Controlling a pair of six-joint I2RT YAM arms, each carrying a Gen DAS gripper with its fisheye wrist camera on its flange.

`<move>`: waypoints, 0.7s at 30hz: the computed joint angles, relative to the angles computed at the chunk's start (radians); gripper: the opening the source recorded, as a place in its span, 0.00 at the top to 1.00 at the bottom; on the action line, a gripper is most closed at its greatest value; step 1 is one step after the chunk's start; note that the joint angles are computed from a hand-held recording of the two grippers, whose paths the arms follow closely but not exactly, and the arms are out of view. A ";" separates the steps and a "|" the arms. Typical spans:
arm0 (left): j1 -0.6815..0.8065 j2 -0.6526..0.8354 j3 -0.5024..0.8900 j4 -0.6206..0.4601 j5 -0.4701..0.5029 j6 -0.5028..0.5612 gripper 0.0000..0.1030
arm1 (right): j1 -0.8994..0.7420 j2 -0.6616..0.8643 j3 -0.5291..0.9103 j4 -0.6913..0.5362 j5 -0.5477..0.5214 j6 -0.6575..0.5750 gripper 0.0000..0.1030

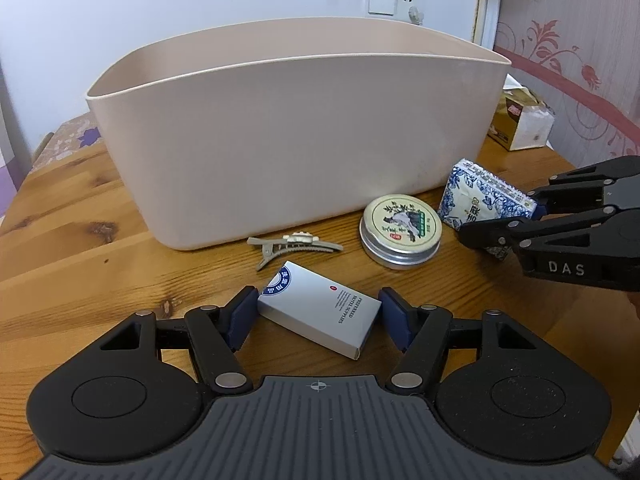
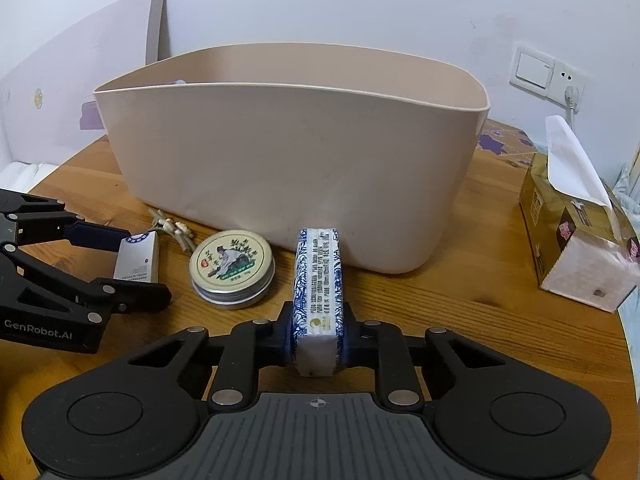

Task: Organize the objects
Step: 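Grasp the white medicine box with left tool while right tool grasps the blue-and-white box, then lift both boxes over the beige bin and open both tools to drop them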

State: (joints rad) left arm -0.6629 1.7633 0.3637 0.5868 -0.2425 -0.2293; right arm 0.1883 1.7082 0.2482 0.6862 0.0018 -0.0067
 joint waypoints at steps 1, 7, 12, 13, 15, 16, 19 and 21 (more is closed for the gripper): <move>0.000 -0.006 -0.006 0.000 -0.001 -0.002 0.35 | 0.002 -0.006 -0.006 0.000 0.002 0.002 0.81; -0.001 -0.050 -0.029 -0.018 -0.023 -0.017 0.36 | -0.009 -0.031 -0.003 -0.032 -0.004 -0.004 0.82; 0.003 -0.138 -0.057 -0.055 -0.034 -0.015 0.36 | -0.010 -0.103 -0.044 -0.042 -0.001 0.006 0.82; 0.004 -0.160 -0.063 -0.067 -0.035 -0.012 0.36 | 0.001 -0.138 -0.062 -0.053 0.009 0.016 0.82; 0.003 -0.205 -0.073 -0.090 -0.044 -0.008 0.36 | 0.001 -0.190 -0.076 -0.078 0.011 0.015 0.82; 0.001 -0.228 -0.078 -0.102 -0.053 -0.009 0.36 | 0.000 -0.217 -0.083 -0.091 0.011 0.013 0.82; -0.008 -0.292 -0.074 -0.153 -0.075 -0.013 0.36 | 0.011 -0.307 -0.097 -0.141 0.035 0.022 0.82; -0.005 -0.340 -0.072 -0.190 -0.077 -0.007 0.36 | 0.004 -0.354 -0.105 -0.161 0.035 0.017 0.82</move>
